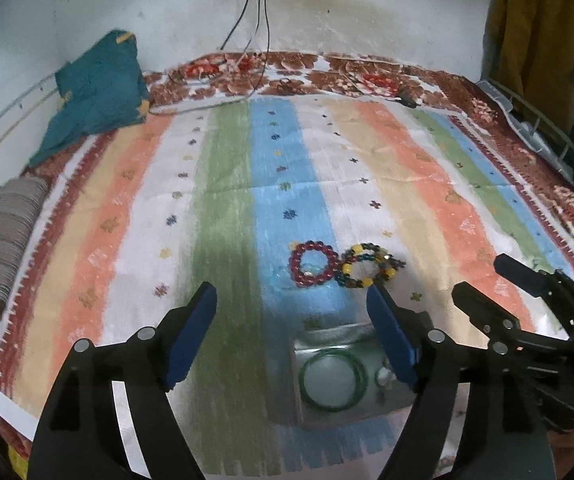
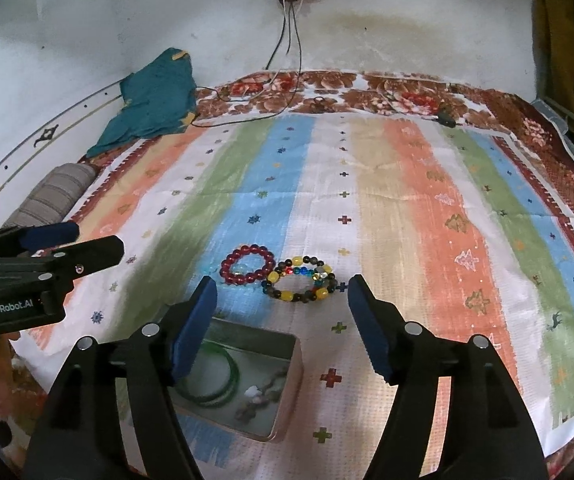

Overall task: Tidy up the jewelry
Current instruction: 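Move the left tool to the red bead bracelet while the right tool approaches the yellow-and-black bracelet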

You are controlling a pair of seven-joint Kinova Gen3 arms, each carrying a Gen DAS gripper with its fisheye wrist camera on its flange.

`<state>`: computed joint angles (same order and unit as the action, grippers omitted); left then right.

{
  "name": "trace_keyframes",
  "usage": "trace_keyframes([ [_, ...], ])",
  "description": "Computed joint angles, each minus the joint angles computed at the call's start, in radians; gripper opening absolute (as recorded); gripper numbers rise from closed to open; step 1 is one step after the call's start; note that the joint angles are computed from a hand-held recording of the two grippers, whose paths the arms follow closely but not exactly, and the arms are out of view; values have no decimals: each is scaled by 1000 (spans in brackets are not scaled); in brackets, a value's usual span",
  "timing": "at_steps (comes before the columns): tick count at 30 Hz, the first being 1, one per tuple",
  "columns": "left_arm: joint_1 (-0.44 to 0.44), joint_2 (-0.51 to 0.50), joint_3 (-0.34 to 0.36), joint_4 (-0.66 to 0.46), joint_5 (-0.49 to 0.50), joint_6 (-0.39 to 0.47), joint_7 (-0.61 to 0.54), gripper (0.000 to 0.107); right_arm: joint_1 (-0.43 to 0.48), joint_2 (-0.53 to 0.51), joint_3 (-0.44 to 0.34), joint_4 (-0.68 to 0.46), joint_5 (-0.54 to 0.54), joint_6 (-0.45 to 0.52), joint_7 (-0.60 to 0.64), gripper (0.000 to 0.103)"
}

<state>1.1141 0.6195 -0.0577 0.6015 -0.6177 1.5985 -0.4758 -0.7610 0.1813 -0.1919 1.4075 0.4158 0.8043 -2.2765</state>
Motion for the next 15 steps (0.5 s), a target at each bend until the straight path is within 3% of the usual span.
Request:
trace_keyframes([
  [8, -45, 25, 1, -47, 42, 7, -14, 82, 25, 28, 10, -29, -53, 9, 33, 73],
  [15, -95, 86, -11, -139, 76, 50, -95, 84, 24, 57, 28, -64, -59, 23, 43, 81],
])
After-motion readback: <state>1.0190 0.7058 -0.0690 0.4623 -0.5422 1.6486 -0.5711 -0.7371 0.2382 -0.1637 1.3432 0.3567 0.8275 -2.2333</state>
